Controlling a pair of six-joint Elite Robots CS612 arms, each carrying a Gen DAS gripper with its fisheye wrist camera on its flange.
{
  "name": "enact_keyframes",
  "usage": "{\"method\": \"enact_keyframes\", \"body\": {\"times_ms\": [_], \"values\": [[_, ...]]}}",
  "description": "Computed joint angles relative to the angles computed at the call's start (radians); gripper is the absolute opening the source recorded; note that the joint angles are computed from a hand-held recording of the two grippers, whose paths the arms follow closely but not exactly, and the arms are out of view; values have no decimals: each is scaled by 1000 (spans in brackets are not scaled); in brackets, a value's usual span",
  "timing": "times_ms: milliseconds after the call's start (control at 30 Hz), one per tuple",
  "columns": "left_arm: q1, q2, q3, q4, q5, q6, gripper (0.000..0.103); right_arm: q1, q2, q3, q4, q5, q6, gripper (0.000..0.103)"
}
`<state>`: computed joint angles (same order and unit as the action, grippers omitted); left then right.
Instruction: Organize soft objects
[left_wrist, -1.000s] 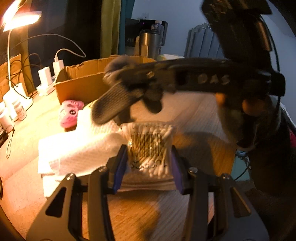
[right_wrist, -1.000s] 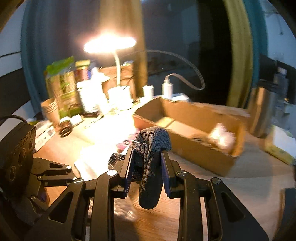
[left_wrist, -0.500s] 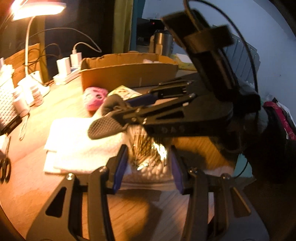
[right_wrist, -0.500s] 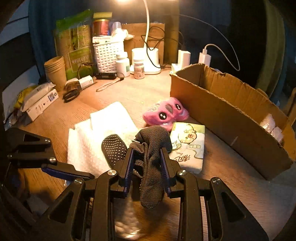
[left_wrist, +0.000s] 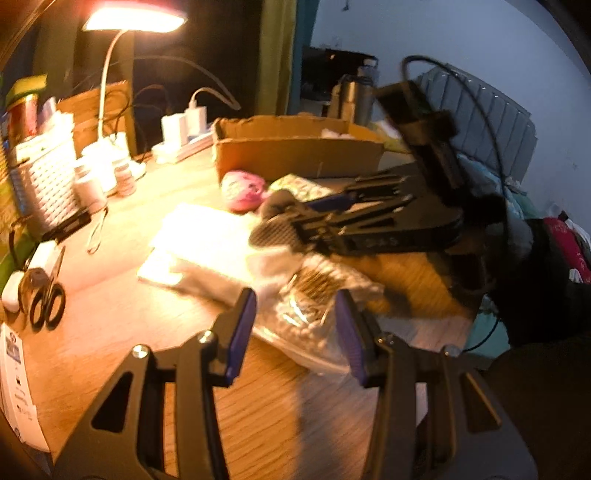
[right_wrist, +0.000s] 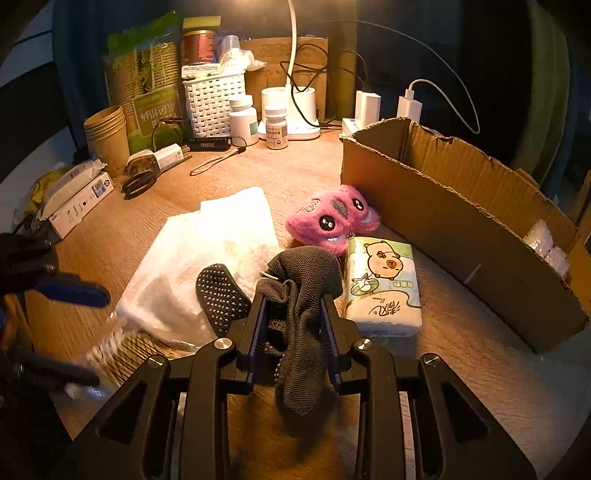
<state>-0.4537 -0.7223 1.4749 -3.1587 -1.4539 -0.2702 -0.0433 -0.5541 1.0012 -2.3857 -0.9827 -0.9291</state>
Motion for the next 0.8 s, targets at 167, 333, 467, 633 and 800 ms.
{"method": "enact_keyframes", "body": {"times_ms": [167, 333, 467, 633, 800], "values": [[4, 6, -17, 40, -65, 11, 49, -1, -2, 7, -17, -2, 11, 30], [-5, 14, -26, 62, -40, -50, 79, -4, -5, 13, -30, -8, 31, 30], [-5, 27, -53, 95, -49, -82, 80, -7, -8, 21, -42, -12, 47, 30], [-12, 46, -98, 154, -11, -136, 88, -10, -19, 41, -54, -4, 51, 30], [-14, 61, -141, 226, -6, -142, 90, -15, -22, 45, -42, 15, 53, 30]]}}
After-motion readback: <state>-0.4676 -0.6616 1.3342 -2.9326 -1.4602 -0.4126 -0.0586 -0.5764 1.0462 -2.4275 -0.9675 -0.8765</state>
